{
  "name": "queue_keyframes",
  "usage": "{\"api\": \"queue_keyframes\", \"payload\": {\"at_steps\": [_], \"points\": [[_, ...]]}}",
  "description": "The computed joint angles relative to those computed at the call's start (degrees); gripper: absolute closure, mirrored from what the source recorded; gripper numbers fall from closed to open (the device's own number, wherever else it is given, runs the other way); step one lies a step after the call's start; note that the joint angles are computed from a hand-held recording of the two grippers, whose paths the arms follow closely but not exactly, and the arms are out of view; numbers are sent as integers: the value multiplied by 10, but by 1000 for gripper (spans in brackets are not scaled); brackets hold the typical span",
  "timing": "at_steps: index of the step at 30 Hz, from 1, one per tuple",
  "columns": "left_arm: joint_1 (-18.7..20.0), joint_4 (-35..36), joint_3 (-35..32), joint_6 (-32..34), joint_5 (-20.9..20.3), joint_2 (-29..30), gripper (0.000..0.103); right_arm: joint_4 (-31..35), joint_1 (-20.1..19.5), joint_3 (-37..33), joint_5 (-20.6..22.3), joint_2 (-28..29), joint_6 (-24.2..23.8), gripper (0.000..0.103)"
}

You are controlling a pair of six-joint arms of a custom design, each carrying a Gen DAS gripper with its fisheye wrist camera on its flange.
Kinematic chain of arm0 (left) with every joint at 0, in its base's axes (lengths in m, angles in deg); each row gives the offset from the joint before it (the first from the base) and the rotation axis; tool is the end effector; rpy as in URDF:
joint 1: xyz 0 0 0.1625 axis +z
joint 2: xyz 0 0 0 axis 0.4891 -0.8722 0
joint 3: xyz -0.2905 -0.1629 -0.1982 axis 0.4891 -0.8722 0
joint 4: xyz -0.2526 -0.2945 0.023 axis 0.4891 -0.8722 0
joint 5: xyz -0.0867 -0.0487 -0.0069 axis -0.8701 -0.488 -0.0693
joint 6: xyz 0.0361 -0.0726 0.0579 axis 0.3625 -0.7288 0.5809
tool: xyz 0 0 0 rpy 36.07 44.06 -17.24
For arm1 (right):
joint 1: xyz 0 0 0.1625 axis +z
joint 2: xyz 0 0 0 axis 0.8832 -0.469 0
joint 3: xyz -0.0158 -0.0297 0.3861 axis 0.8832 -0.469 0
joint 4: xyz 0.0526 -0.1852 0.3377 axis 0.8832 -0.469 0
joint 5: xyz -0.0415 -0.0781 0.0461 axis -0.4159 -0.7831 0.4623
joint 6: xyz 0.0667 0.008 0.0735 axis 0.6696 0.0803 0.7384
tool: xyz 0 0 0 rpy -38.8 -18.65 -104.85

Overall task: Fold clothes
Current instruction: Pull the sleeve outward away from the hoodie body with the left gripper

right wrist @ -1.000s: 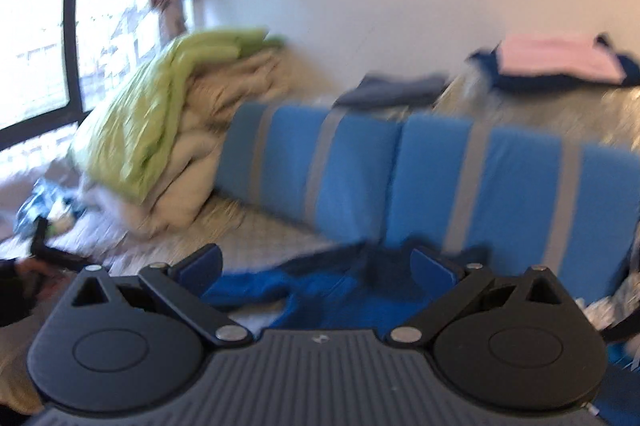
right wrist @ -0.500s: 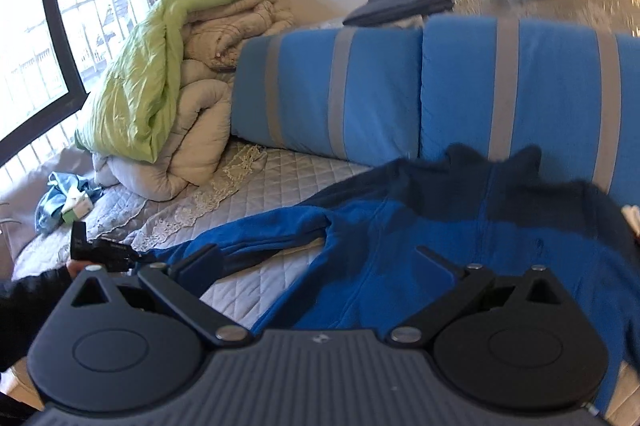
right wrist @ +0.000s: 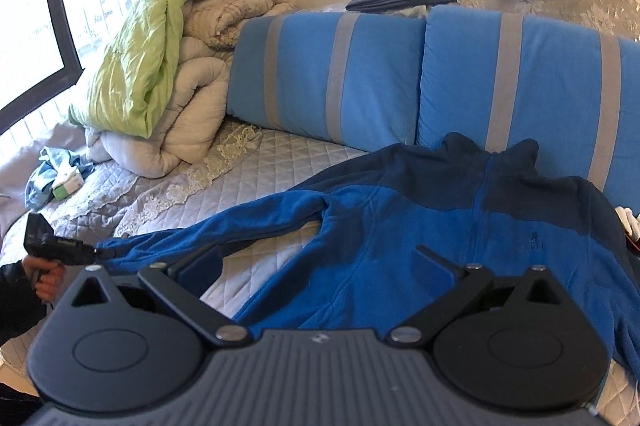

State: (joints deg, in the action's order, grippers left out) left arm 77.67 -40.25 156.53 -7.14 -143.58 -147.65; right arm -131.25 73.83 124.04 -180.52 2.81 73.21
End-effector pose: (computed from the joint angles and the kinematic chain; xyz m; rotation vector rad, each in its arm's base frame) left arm 0.1916 -0.2765 0.4364 -0.1698 -2.8820 0.8104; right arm 0.3177 -0.2005 0.2156 0.8488 -2.4908 0.9972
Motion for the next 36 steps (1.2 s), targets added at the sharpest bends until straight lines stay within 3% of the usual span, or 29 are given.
{"api": "queue_keyframes", "payload": {"at_steps": [5, 19, 20, 24, 29, 32, 36], "points": [[23, 3, 30, 1, 0, 10, 96, 16, 13, -8, -12, 3, -4, 0], [30, -38, 77, -51, 28, 14, 94, 29, 23, -12, -23, 17, 0, 0], [28, -43, 81, -57, 35, 13, 93, 29, 23, -12, -24, 18, 0, 0], [19, -27, 75, -79, 60, 17, 61, 27, 22, -12, -24, 23, 1, 0], [77, -49, 60, -61, -51, 39, 43, 27, 17, -9, -23, 19, 1, 0], [116, -87, 54, -97, -111, 68, 43, 28, 14, -6, -21, 17, 3, 0], [152, -141, 64, -138, -151, 93, 44, 27, 13, -5, -21, 18, 3, 0]]}}
